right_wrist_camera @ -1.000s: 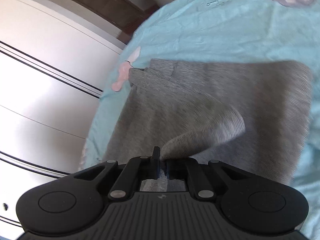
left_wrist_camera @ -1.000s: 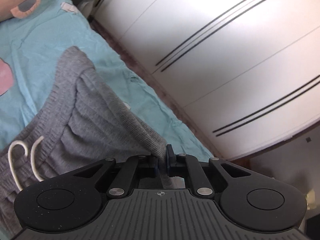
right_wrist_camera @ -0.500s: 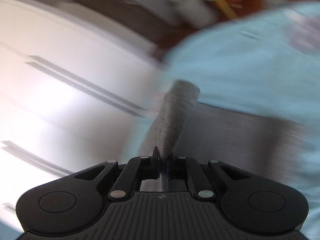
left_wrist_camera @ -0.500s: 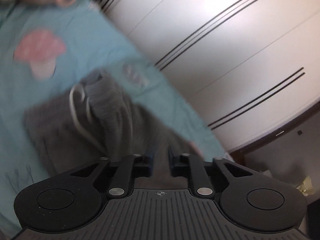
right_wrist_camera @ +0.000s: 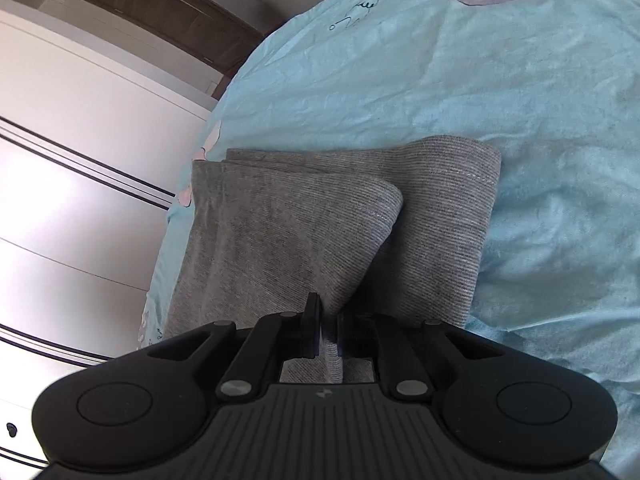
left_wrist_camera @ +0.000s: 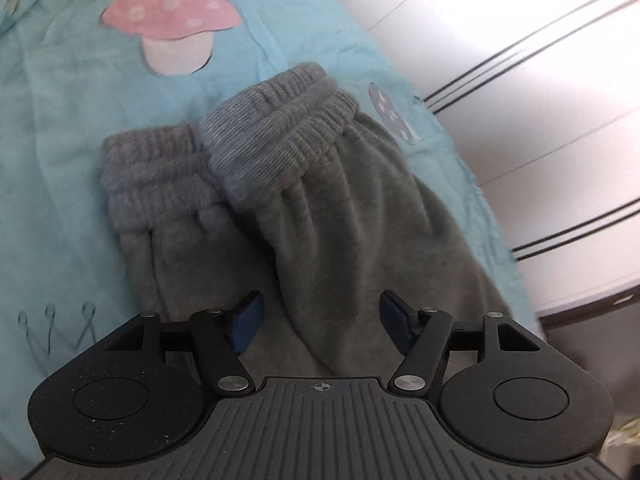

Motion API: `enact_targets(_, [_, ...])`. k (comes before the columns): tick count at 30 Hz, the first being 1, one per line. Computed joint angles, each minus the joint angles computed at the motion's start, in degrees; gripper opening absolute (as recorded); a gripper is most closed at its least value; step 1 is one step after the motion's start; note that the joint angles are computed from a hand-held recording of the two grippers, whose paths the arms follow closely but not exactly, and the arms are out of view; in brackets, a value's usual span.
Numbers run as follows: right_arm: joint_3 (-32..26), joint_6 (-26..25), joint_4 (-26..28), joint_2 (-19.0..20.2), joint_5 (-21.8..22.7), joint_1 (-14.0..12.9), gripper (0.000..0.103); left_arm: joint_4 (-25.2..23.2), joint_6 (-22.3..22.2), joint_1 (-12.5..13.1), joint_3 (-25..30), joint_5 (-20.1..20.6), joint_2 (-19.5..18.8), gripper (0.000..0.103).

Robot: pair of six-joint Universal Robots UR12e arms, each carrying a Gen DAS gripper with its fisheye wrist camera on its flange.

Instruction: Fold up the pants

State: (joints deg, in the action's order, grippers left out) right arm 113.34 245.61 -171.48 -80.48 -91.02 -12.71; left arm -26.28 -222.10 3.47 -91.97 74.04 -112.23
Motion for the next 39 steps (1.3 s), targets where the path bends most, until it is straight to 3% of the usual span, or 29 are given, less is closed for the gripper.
enact_targets(4, [0.5, 1.5, -1.7, 0.2, -0.3, 0.1, 0.009, 1.4, 0.8, -0.7, 1.0, 3.0, -1.9, 0.062])
enact_targets(5, [0.7, 1.6, -1.7, 0.1, -0.3, 0.1, 0.009, 3.1, 0.1, -0.6, 0.8, 2.7, -2.3, 0.054])
enact_targets(6, [1.1, 1.5, -1.8, -0.2, -0.3, 0.1, 0.009, 4.7, -0.6, -0.4, 1.3, 2.0, -3.4, 0.037])
enact_targets(9, [1.2, 1.5, -2.0, -0.4, -0.3, 0.1, 0.009, 7.4, -2.3, -0.3, 1.0, 0.9, -4.1, 0.024])
enact_targets(12, [1.6, 1.4, -3.0, -0.5, -0.1, -0.1, 0.009, 6.9, -2.4, 0.1, 0.9, -0.3, -3.9, 0.013])
enact_targets(14, [1.7, 2.0, -4.3, -0.1, 0.2, -0.2, 0.01, 7.6, -4.0, 0.4, 0.9, -1.5, -3.8, 0.011])
enact_targets(17, [2.0, 5.6, -7.0, 0.4, 2.0, -0.7, 0.014, 9.4, -3.8, 1.1, 0.5, -3.4, -2.6, 0.01])
enact_targets(18, [1.5, 5.8, -5.8, 0.3, 1.7, -0.6, 0.008, 10.1, -3.7, 1.4, 0.6, -4.6, -2.3, 0.01])
enact_targets(21, [-0.2, 1.4, -3.7, 0.1, -0.3, 0.1, 0.005, 12.6, -3.3, 2.6, 0.9, -8.2, -1.0, 0.01])
enact_targets(27, [1.0, 2.9, -17.3, -1.8, 1.2, -0.6, 0.005, 13.8, -2.7, 4.9, 0.1, -12.8, 1.9, 0.01])
enact_targets(30, [3.4, 2.8, -21.6, -3.5, 1.2, -0.9, 0.005, 7.6, 7.0, 4.5, -0.6, -9.2, 2.8, 0.011])
enact_targets(32, [5.1, 0.0, -18.3, -5.1, 0.6, -1.2, 0.005, 0.3, 10.3, 4.1, -0.4, -6.5, 2.6, 0.012])
enact_targets(33, [5.7, -2.5, -14.9, -5.9, -0.4, -1.0, 0.005, -0.7, 10.7, 4.2, -1.2, -6.3, 2.7, 0.013])
enact_targets(35, [6.5, -4.0, -6.6, -6.8, -2.5, -0.4, 0.005, -3.6, 8.7, 4.1, -2.0, -4.8, 2.4, 0.016])
enact_targets(37, [7.5, -1.6, -3.1, -6.8, -2.7, -0.2, 0.005, -5.6, 5.5, 3.8, -2.4, -3.0, 2.1, 0.028])
enact_targets(39, [8.7, -0.1, -5.4, -6.3, -3.0, 0.0, 0.005, -6.4, 4.5, 3.8, -1.7, -2.6, 1.5, 0.035])
